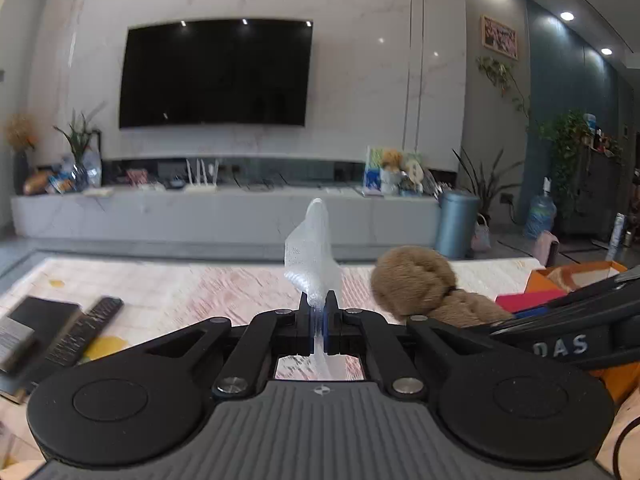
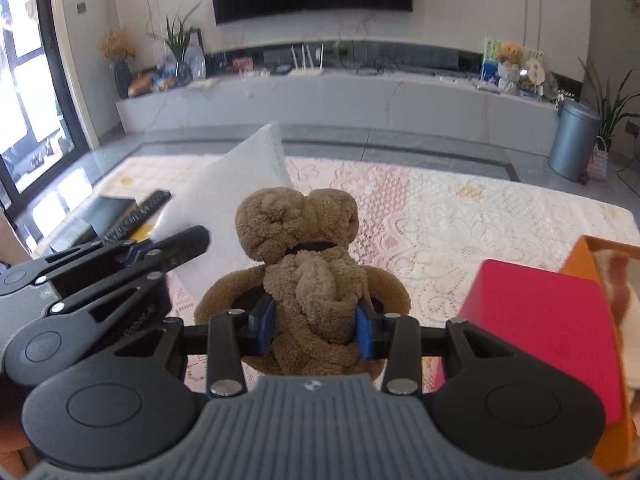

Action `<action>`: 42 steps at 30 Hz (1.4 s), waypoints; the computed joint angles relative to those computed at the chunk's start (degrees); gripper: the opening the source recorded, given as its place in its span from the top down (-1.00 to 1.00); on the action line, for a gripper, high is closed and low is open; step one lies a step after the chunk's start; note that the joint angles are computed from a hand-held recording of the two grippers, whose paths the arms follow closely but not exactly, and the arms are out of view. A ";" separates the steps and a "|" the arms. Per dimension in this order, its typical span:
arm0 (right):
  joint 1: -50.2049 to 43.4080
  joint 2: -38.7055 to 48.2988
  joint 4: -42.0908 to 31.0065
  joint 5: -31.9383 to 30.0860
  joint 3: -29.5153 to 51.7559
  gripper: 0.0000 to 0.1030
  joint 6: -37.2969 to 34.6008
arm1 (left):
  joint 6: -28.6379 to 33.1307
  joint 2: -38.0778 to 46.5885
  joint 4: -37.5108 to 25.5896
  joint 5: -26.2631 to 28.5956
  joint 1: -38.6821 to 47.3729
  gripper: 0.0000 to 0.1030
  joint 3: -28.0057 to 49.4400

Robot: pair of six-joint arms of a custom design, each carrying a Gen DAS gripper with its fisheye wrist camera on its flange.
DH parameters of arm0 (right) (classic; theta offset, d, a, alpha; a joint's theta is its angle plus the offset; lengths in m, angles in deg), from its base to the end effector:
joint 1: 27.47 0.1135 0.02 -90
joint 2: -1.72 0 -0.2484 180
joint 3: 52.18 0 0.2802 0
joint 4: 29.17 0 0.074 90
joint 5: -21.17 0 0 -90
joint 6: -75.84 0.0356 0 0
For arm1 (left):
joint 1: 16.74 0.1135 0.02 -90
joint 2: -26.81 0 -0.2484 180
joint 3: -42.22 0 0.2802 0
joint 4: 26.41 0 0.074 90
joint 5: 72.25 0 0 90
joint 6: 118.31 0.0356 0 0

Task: Organize soft objects
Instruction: 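Lift the teddy bear and plastic bag and carry them over the orange box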

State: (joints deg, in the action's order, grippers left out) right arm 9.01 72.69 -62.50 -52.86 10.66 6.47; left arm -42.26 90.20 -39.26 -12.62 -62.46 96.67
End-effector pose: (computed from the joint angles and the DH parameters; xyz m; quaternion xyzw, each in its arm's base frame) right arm 0.2450 0.1690 0.2370 -0.0679 0.9020 0.0833 0.4181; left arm 0.2103 -0.1899 0.2532 0.0775 0.8088 -0.0811 0.5773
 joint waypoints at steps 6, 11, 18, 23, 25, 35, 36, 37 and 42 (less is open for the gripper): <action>1.42 -18.81 -3.14 3.23 -7.84 0.23 5.18 | -0.56 -4.94 -6.21 -7.19 -7.71 0.93 3.44; 2.63 -32.13 -8.67 6.75 -11.37 0.23 7.23 | -0.31 -4.90 -9.03 -11.18 -14.81 0.93 6.51; 1.10 -45.76 -16.98 8.18 -14.62 0.23 7.15 | 0.90 -1.35 -7.25 -10.46 -19.71 0.93 10.53; -7.63 -53.06 -22.26 3.98 -14.72 0.23 1.79 | 1.74 3.52 -4.90 -7.70 -20.49 0.93 14.75; -14.93 -54.92 -23.55 -1.45 -14.16 0.23 -1.33 | 2.12 6.09 -3.70 -6.61 -20.90 0.93 16.53; -60.85 -49.53 -22.95 -36.69 -11.18 0.23 -21.49 | 0.58 21.14 -3.53 5.85 -18.82 0.93 29.40; -62.51 -47.39 -21.83 -37.54 -10.77 0.23 -22.63 | 0.05 22.74 -4.09 7.50 -18.45 0.93 31.08; -64.01 -45.90 -21.20 -38.20 -10.51 0.23 -23.70 | -0.28 24.33 -4.45 8.96 -17.98 0.93 32.66; -71.41 -36.22 -17.88 -41.76 -8.60 0.23 -28.22 | -1.99 32.26 -6.89 15.40 -16.03 0.93 40.24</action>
State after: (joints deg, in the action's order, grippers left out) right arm -62.40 36.47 -80.38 -94.62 2.06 -21.75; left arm -44.25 122.46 -46.16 2.78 -78.49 136.91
